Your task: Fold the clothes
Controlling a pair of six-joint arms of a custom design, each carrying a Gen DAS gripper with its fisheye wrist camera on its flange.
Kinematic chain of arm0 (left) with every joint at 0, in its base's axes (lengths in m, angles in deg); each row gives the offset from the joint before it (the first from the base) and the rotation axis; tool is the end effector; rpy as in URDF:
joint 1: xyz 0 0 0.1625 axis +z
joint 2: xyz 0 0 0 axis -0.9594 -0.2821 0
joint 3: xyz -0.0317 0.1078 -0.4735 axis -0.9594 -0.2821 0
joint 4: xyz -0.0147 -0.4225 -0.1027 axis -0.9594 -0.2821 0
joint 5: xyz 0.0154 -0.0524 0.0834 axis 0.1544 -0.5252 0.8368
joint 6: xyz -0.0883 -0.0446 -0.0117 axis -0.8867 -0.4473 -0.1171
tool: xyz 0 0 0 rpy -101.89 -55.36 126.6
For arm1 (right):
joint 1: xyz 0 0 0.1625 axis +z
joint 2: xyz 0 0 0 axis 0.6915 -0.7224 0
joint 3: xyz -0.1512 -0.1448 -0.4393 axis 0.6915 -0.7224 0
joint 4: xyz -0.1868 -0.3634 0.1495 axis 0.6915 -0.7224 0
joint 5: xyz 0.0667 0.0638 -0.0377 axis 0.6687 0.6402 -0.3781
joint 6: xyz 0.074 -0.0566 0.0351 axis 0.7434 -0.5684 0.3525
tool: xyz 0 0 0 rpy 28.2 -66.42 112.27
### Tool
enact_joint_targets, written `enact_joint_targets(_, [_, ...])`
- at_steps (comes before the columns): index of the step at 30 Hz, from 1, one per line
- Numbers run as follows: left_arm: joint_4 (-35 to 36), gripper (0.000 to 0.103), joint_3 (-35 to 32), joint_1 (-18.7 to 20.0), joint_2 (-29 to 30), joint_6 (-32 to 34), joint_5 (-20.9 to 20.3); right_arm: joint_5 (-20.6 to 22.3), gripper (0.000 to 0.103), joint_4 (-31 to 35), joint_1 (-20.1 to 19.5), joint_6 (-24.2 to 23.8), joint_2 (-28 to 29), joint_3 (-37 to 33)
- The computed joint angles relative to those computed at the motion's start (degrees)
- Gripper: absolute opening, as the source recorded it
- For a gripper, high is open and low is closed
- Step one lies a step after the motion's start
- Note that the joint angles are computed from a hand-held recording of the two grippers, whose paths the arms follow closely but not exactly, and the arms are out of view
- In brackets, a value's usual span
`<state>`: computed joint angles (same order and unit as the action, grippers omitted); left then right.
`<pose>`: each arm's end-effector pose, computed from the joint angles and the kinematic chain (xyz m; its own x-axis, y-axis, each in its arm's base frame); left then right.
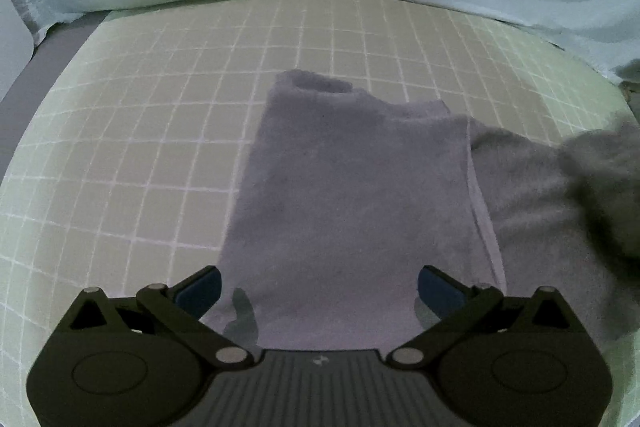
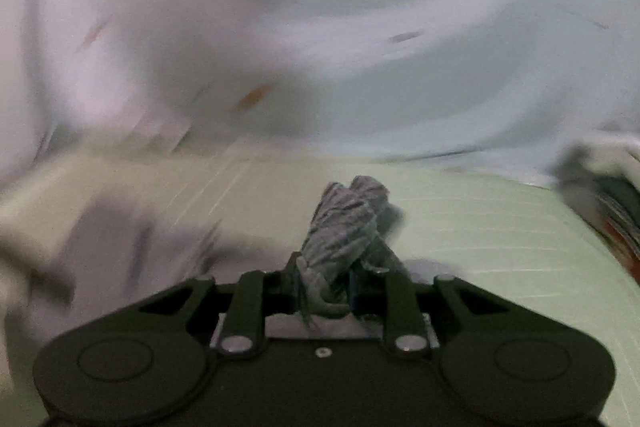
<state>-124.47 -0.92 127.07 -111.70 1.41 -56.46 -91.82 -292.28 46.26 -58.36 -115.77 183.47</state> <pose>-0.2805 -0.7226 0.0424 -0.7432 0.0814 -0.6641 0.3425 0.8990 -0.2730 0.0927 -0.7122 0.2972 -0.6315 -0.0235 0.7750 -0.6582 0.5446 -0.5198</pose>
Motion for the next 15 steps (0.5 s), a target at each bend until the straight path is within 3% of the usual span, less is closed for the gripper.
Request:
enact_joint_targets(1, [0.2, 0.103, 0.2, 0.3, -0.3, -0.1, -0.3, -2.2, 0.03, 2.5, 0.4, -0.6, 1.0, 0.4])
enact_joint_targets(4, [0.6, 0.103, 0.6, 1.0, -0.9, 0.1, -0.9, -5.7, 0.037, 11.5, 0.8, 6.2, 1.1, 1.1])
enact_joint_targets(8, [-0.2, 0.103, 1.6, 1.6, -1.7, 0.0, -1.4, -3.3, 0.057, 6.2, 1.0, 8.8, -0.4, 2.6])
enact_joint_targets(12, [-0.5, 0.103, 1.8, 1.9, -2.1, -0.3, -2.0, -3.3, 0.056, 0.9, 0.7, 15.2, -0.9, 2.2])
enact_joint_targets(15, [-1.1, 0.103, 2.1, 1.9, -2.3, 0.5, -1.7, -7.3, 0.052, -0.9, 0.5, 18.6, 0.2, -0.2])
